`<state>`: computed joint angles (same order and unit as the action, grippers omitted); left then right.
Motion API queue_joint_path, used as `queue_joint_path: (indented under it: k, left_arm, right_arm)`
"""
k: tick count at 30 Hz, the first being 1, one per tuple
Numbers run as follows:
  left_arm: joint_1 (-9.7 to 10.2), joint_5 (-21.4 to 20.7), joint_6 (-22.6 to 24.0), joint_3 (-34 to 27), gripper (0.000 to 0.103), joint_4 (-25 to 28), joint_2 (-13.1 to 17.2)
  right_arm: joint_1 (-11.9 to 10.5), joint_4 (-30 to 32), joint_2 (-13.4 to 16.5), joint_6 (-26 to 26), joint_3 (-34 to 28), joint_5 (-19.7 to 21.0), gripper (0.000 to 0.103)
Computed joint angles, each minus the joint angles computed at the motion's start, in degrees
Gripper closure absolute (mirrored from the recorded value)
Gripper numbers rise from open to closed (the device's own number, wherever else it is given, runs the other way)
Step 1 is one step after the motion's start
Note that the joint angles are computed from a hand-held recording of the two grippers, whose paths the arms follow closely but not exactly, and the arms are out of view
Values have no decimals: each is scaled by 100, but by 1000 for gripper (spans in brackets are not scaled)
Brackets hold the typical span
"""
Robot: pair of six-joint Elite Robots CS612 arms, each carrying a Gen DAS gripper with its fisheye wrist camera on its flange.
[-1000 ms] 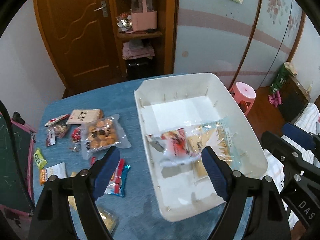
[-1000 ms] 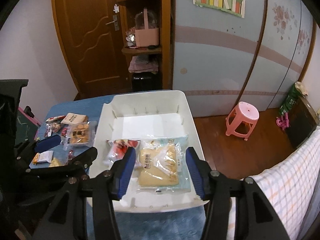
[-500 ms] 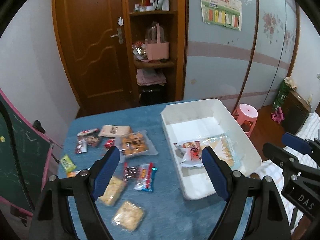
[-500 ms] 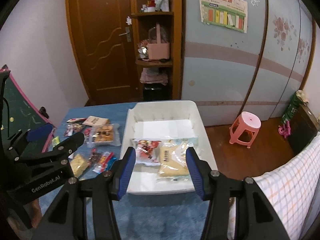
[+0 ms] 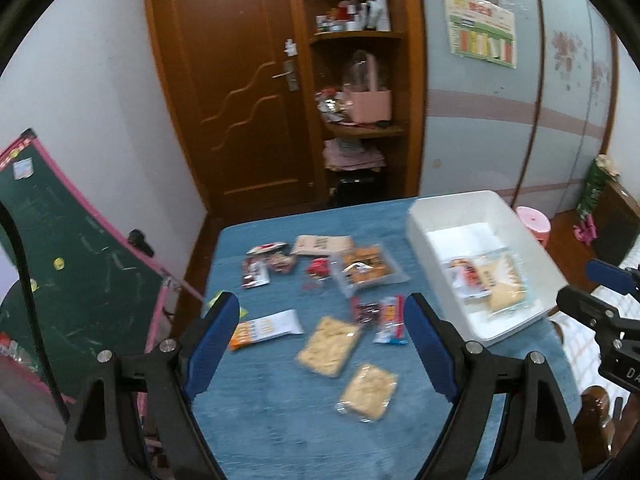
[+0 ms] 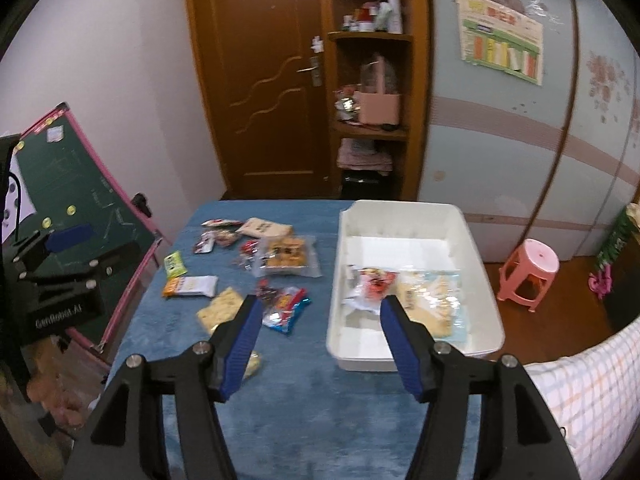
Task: Organize snacks
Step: 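Move both tools back over the snacks on the table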
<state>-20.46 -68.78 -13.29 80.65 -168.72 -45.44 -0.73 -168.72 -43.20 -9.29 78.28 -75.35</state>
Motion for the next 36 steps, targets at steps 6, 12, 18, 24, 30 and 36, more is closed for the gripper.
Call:
queue_joint_path:
  k: [6, 12, 18, 24, 30, 36]
  left_arm:
    - [178, 268, -273, 8, 20, 241, 80]
    - [316, -3, -80, -153, 20, 494, 301]
    - [513, -813, 49, -641, 20, 1062, 709]
    - [644, -1613, 388, -1254, 20, 1660, 1166]
    - [640, -1877, 829, -1958, 20, 2412, 1645]
    - [695, -2304, 871, -2629, 20, 3137, 2069]
  right_arm:
    - [165, 265, 151, -134, -71, 177, 40]
    - [227, 449, 418, -252, -169, 706, 40]
    - [289, 651, 655, -605, -291, 815, 40]
    - [336, 1233, 914, -380, -572, 707, 40]
    - [385, 1758, 1218, -180, -939, 673, 40]
    - [367, 1974, 1389, -323, -1143, 981, 40]
